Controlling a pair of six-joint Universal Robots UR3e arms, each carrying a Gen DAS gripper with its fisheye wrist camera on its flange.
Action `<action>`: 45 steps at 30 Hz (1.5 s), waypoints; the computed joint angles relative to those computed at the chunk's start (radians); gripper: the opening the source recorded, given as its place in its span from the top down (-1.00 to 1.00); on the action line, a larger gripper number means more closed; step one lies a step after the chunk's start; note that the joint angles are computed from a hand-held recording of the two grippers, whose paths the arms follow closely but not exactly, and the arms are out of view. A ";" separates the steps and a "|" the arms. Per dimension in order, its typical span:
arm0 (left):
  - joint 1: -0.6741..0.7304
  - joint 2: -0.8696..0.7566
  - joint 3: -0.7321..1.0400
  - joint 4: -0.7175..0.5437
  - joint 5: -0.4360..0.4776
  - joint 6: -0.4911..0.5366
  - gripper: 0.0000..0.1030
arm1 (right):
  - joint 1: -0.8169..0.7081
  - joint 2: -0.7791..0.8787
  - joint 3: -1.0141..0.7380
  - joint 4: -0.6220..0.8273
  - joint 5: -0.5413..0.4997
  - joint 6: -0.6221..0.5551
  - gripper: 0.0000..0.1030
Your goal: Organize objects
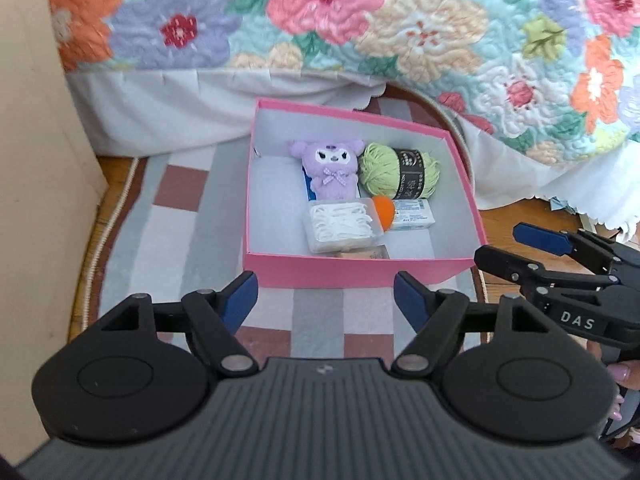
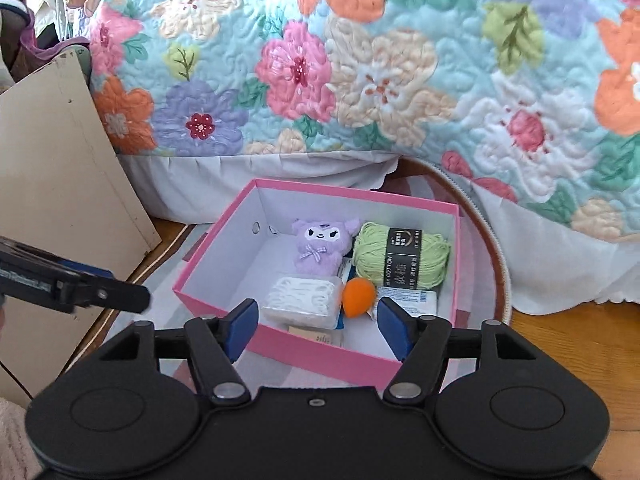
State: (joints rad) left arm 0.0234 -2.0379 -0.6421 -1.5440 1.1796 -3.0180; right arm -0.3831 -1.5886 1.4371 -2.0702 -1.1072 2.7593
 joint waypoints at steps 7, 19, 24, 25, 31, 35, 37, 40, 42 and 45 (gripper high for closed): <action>0.028 0.155 -0.124 -0.009 -0.011 -0.018 -0.49 | -0.043 -0.187 0.082 0.074 0.035 -0.025 -0.50; 0.031 0.316 -0.284 -0.015 0.020 -0.012 -0.52 | -0.144 -0.420 0.201 0.214 0.065 -0.065 -0.53; 0.013 0.338 -0.331 0.002 0.050 -0.007 -0.52 | -0.158 -0.446 0.221 0.251 0.044 -0.078 -0.53; 0.009 0.338 -0.334 0.003 0.055 -0.006 -0.52 | -0.152 -0.444 0.224 0.245 0.032 -0.073 -0.53; 0.002 0.360 -0.382 0.035 0.050 0.002 -0.64 | -0.077 -0.433 0.248 0.146 -0.075 -0.012 -0.63; -0.007 0.370 -0.406 0.046 0.067 0.005 -0.70 | -0.072 -0.435 0.250 0.149 -0.079 -0.003 -0.73; -0.017 0.373 -0.419 0.063 0.089 0.005 -0.77 | -0.048 -0.421 0.240 0.149 -0.108 0.016 -0.76; -0.027 0.380 -0.446 0.094 0.111 -0.001 -0.89 | -0.004 -0.388 0.212 0.156 -0.173 0.058 -0.81; -0.033 0.382 -0.451 0.099 0.120 0.003 -0.90 | 0.010 -0.380 0.206 0.160 -0.194 0.070 -0.81; -0.037 0.382 -0.454 0.099 0.128 0.005 -0.95 | 0.006 -0.387 0.210 0.165 -0.196 0.070 -0.81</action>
State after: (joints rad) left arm -0.0139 -1.6557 -1.0962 -1.4454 1.3074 -3.0126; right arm -0.3770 -1.9754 1.6472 -1.9052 -1.3030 2.8289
